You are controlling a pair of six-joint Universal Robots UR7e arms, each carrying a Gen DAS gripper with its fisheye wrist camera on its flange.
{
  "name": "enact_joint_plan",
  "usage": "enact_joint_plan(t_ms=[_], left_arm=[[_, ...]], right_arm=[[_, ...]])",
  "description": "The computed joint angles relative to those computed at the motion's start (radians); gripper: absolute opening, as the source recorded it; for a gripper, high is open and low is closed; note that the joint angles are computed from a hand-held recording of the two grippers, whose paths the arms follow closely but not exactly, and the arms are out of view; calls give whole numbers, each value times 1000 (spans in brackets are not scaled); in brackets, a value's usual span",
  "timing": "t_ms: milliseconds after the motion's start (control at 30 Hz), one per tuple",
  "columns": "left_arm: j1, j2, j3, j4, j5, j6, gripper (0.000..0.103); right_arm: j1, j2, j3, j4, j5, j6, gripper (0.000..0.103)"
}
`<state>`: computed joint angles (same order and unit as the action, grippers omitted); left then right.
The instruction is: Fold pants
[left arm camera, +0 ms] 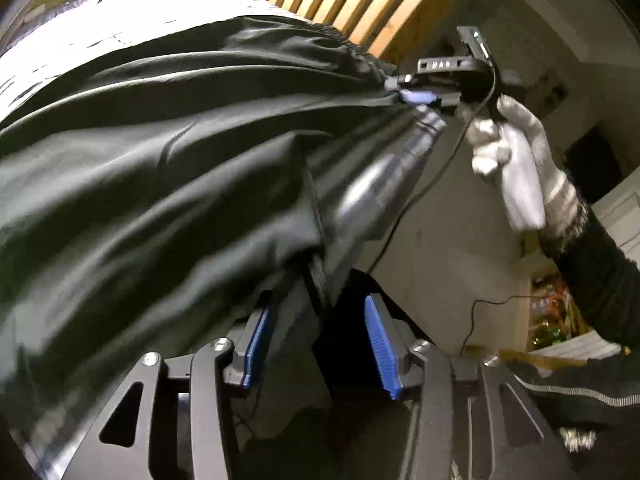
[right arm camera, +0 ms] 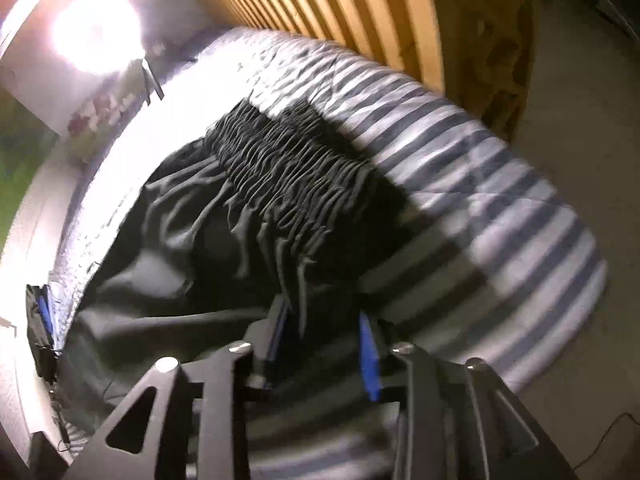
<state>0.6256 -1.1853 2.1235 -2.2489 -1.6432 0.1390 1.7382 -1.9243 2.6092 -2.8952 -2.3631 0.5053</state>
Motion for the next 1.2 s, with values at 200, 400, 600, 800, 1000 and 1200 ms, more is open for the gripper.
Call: enact_joint_plan(t_ms=[200, 400, 600, 800, 1000, 1200], left_arm=[[-1, -166, 34, 50, 33, -29, 49], [21, -289, 45, 89, 135, -105, 49], [59, -301, 57, 104, 187, -146, 49], [77, -270, 47, 63, 209, -146, 49], [78, -259, 35, 28, 220, -134, 49], [97, -279, 26, 15, 249, -142, 49]], right_arm=[[69, 96, -119, -184, -45, -304, 44], [-125, 236, -299, -97, 147, -426, 45], [-186, 263, -301, -106, 229, -447, 30], [-108, 227, -298, -109, 173, -437, 6], [-104, 278, -345, -99, -41, -400, 7], [-4, 354, -363, -146, -237, -438, 20]])
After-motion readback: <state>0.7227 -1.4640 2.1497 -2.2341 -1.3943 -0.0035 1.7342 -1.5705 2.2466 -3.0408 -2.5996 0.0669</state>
